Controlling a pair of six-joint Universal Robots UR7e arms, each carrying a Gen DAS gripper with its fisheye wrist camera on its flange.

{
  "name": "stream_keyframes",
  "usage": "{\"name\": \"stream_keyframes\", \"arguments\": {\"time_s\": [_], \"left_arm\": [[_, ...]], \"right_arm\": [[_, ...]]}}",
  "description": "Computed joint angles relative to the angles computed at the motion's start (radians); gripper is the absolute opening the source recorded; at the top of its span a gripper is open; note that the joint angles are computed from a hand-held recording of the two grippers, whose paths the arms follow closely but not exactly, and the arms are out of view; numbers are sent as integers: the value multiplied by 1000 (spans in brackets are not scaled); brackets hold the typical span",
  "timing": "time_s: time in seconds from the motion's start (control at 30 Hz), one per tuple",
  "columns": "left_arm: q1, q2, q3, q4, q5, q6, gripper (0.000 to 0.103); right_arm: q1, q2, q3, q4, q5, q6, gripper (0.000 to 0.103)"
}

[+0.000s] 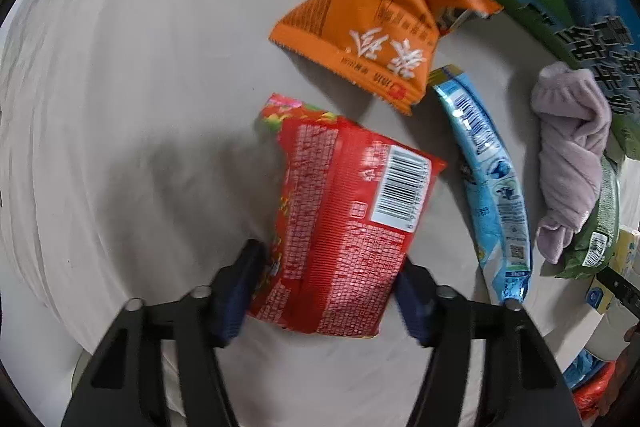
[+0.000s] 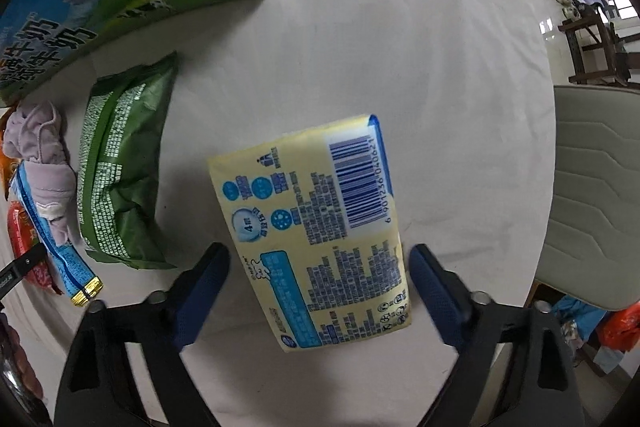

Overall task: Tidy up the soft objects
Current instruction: 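Grasp the red snack bag with the left tool while the right tool grasps the yellow carton, then carry both items into the cardboard box and open both tools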

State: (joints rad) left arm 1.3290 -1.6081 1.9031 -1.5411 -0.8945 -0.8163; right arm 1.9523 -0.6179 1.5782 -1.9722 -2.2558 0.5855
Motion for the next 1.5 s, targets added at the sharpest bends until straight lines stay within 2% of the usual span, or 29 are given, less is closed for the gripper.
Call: {"name": "stream_keyframes", "arguments": {"time_s": [0.07, 0.23, 0.33, 0.5, 0.7, 0.83, 0.93, 1.03, 1.27, 1.5], "left_arm": [[-13, -17, 15, 13, 15, -6, 49], [-95, -68, 46, 95, 29, -88, 47], [-135, -79, 78, 82, 25, -107, 46], [-248, -121, 99, 155, 18, -170, 46], [-416, -182, 102, 197, -48, -247, 46], [-508, -143, 48, 186, -60, -257, 46], [-527, -111, 8, 145, -58, -218, 46], [-529, -48, -62, 74, -63, -159, 46], [-438, 92, -264, -26, -33, 56, 46], [-273, 294, -491, -101, -65, 252, 46]], "right_arm": [[-9, 15, -1, 13, -21, 20, 71], [-21, 14, 38, -58, -4, -4, 70], [-25, -14, 72, -63, 14, -10, 69], [-3, -47, 132, -130, 42, -43, 68], [41, -116, 220, -235, 109, -108, 68], [79, -163, 238, -254, 153, -136, 68], [129, -203, 170, -183, 179, -137, 68], [162, -220, 108, -153, 192, -151, 68], [193, -175, -87, -90, 169, -162, 68], [159, 6, -375, -13, 129, -162, 68]]}}
